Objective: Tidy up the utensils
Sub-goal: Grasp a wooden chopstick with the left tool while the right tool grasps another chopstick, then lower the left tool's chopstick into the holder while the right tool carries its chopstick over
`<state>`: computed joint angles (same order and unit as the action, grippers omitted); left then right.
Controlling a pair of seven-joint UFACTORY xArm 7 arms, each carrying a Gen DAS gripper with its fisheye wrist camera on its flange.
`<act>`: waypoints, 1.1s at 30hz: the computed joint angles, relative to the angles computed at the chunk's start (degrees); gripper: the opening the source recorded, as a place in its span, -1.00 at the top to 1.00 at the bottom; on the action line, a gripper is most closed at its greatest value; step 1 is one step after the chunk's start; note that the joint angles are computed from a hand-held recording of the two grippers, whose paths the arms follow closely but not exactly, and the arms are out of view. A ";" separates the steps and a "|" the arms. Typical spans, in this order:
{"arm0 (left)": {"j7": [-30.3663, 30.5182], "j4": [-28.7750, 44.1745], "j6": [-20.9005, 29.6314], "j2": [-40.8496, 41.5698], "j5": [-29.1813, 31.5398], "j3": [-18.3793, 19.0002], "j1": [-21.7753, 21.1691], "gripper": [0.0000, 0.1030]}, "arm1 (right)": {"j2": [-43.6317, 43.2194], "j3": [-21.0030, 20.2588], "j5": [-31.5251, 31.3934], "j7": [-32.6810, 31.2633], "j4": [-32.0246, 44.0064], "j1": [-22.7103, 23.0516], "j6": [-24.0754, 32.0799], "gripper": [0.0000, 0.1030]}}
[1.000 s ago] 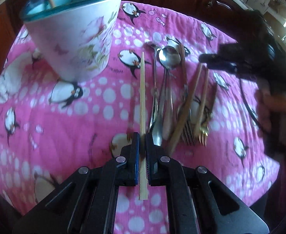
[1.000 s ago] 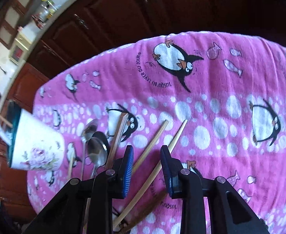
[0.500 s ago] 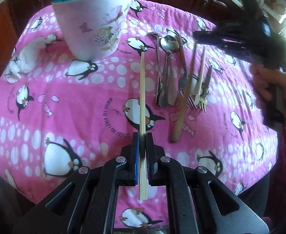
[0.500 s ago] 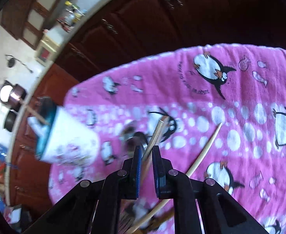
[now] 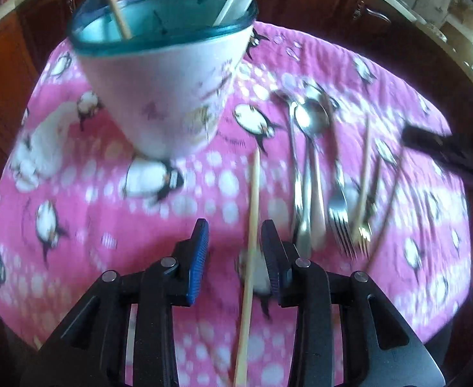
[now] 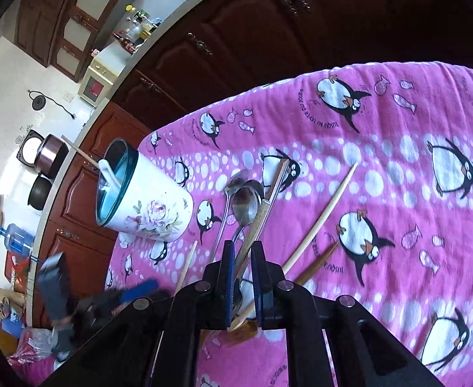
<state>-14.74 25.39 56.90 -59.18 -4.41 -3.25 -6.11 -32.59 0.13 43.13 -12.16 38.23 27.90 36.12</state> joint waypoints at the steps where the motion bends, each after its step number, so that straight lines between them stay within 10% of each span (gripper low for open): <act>1: -0.31 0.67 -1.55 2.58 0.57 -0.69 0.49 0.36 | -0.55 0.06 -0.17 0.16 -0.31 -0.12 0.10 0.82; 5: -0.60 2.37 -4.61 8.95 1.67 -1.67 0.34 0.41 | -2.30 0.29 -0.99 0.84 -0.76 -0.24 0.31 0.82; 9: 0.00 2.53 -5.72 10.22 2.08 -1.25 -0.64 0.91 | -4.11 0.76 -2.37 1.52 -1.19 0.05 -0.11 0.83; 22: 4.79 6.20 1.80 -6.14 -5.80 7.77 2.01 0.91 | -9.07 4.63 -8.72 5.55 1.03 3.79 -2.81 0.89; 33: 7.15 15.00 -5.14 -2.93 -4.09 9.18 6.00 0.91 | -6.14 4.83 -12.11 6.97 9.06 7.70 -4.27 0.90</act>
